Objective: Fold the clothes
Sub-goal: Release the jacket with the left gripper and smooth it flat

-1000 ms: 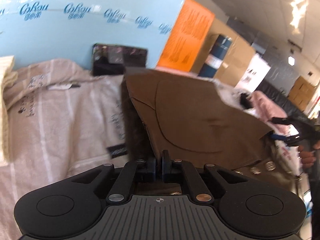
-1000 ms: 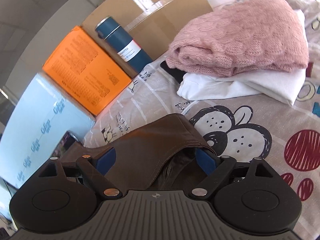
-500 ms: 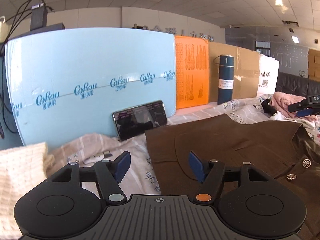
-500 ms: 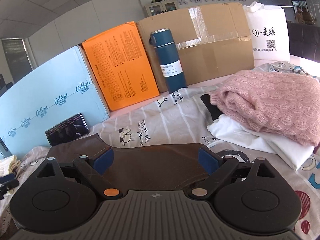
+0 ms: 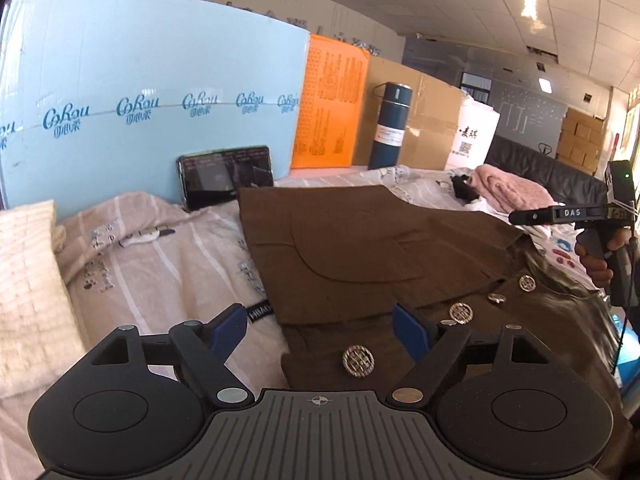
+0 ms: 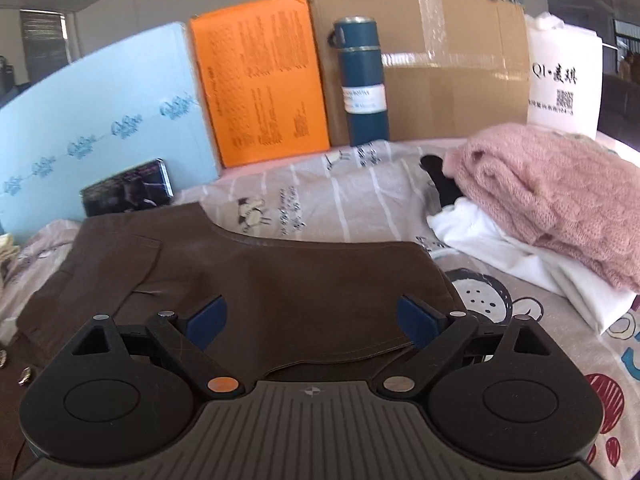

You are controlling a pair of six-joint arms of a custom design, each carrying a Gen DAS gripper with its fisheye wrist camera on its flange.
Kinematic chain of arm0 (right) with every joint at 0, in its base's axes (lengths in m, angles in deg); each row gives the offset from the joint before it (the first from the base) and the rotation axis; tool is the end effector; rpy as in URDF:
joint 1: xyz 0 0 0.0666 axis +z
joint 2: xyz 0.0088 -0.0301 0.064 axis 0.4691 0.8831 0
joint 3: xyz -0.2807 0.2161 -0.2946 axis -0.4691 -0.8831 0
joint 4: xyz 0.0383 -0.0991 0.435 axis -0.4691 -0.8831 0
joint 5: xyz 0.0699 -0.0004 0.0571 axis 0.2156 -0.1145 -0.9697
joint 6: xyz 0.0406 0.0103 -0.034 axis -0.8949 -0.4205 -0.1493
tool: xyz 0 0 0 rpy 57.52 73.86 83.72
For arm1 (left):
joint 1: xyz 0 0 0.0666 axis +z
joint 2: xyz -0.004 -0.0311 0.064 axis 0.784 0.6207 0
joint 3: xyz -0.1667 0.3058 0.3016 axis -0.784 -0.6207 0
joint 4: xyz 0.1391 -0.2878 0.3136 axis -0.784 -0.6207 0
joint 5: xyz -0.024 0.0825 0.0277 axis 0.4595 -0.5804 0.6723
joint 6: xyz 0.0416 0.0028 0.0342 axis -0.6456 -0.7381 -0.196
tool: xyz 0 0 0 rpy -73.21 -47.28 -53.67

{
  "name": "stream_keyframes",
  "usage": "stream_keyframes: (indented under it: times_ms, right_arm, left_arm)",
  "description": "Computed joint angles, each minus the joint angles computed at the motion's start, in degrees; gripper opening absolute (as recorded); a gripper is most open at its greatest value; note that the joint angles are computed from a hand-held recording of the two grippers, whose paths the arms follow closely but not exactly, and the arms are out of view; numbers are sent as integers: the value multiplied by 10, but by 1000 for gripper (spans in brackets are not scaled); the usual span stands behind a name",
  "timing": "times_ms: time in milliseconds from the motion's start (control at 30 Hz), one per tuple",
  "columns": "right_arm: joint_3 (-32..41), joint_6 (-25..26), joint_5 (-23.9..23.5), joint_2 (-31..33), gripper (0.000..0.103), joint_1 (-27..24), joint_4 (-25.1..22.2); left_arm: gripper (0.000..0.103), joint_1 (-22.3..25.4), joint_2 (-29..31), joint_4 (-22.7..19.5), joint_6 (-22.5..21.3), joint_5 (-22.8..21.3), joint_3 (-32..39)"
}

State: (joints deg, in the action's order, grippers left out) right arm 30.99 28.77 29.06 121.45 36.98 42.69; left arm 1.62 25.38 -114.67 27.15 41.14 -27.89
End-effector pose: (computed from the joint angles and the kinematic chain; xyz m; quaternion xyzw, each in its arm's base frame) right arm 0.4678 0.0879 0.4391 -0.1907 0.8475 0.1984 0.4540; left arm 0.2480 -0.2659 0.4270 0.0005 0.8621 -0.0948 0.4978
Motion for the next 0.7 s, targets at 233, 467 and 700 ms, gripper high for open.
stream_keyframes:
  times_ms: [233, 467, 700]
  right_arm:
    - [-69, 18, -97, -89, 96, -10, -9]
    - [-116, 91, -104, -128, 96, -12, -60]
    - [-119, 127, -140, -128, 66, -4, -83]
  left_arm:
    - [86, -14, 8, 1, -1, 44, -9]
    - [89, -27, -5, 47, -26, 54, -21]
    - [4, -47, 25, -10, -37, -27, 1]
